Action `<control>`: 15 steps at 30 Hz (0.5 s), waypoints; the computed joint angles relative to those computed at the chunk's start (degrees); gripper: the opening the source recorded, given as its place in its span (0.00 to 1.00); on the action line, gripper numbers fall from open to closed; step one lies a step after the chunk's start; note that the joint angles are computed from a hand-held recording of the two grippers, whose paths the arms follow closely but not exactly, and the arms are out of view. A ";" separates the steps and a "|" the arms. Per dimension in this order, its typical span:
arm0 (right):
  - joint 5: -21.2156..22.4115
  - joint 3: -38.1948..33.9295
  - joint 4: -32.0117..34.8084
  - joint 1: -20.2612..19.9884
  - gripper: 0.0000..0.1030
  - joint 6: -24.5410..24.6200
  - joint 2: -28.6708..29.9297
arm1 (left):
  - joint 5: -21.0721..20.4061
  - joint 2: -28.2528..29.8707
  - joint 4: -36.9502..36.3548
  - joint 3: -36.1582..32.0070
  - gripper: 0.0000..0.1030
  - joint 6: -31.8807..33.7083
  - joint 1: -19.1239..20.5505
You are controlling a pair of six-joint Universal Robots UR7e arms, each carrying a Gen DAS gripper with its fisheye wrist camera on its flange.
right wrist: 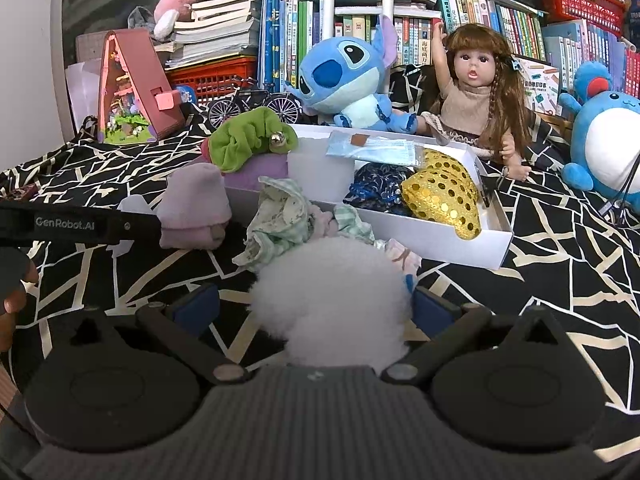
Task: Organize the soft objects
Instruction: 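Grasp the white sheer fabric with the left tool while the right tool grasps the white fluffy plush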
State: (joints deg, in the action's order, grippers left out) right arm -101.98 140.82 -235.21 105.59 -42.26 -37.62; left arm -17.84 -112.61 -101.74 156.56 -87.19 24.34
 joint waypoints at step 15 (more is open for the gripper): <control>-1.99 0.13 1.49 0.67 0.78 4.72 -0.92 | -1.41 0.41 -10.63 1.82 0.30 9.04 0.34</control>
